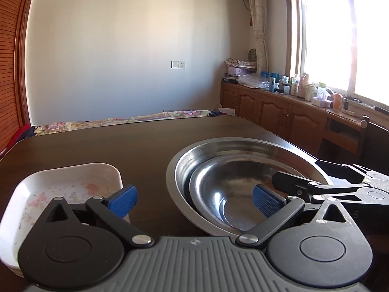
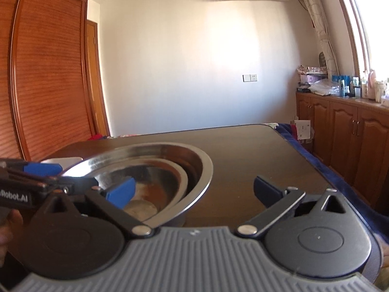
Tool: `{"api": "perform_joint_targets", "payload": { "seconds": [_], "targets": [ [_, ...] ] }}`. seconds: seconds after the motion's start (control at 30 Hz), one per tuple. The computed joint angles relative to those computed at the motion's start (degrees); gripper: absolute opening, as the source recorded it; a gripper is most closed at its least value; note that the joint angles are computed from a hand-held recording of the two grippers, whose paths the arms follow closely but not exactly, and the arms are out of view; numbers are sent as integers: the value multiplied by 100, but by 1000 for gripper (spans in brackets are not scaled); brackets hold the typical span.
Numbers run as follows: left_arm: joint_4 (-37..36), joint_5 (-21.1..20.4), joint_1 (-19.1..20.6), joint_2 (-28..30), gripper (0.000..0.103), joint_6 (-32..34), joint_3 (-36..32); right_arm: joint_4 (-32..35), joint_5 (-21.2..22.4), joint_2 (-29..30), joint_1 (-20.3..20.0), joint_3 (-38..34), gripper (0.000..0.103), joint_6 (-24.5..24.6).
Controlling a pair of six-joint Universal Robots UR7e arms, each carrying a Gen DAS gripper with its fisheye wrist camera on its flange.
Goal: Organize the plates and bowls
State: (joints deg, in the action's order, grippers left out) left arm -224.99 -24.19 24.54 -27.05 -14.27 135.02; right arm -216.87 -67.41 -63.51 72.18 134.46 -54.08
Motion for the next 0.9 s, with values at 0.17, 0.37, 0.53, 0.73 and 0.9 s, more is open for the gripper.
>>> {"api": "perform_joint_targets", "payload": {
  "seconds": [0.17,0.37,0.53,0.73,0.9],
  "targets": [
    [10,-106,45,-31,103,-29,19,67,63,-44,-32,1,103,56],
    [-163,-120,21,-2,94,-11,33,141,54,-82,-31,-3,103,135],
    [-130,-237,39,-68,72,-116,110,292,131,-122,-47,-7,89,177],
    [89,-279,43,-119,45,-367,111,621,184,-224,-62,-13,51,323],
    [164,-162,0,-94,37,-471,106,755,307,-261,-89,10,35,295]
  ]
}}
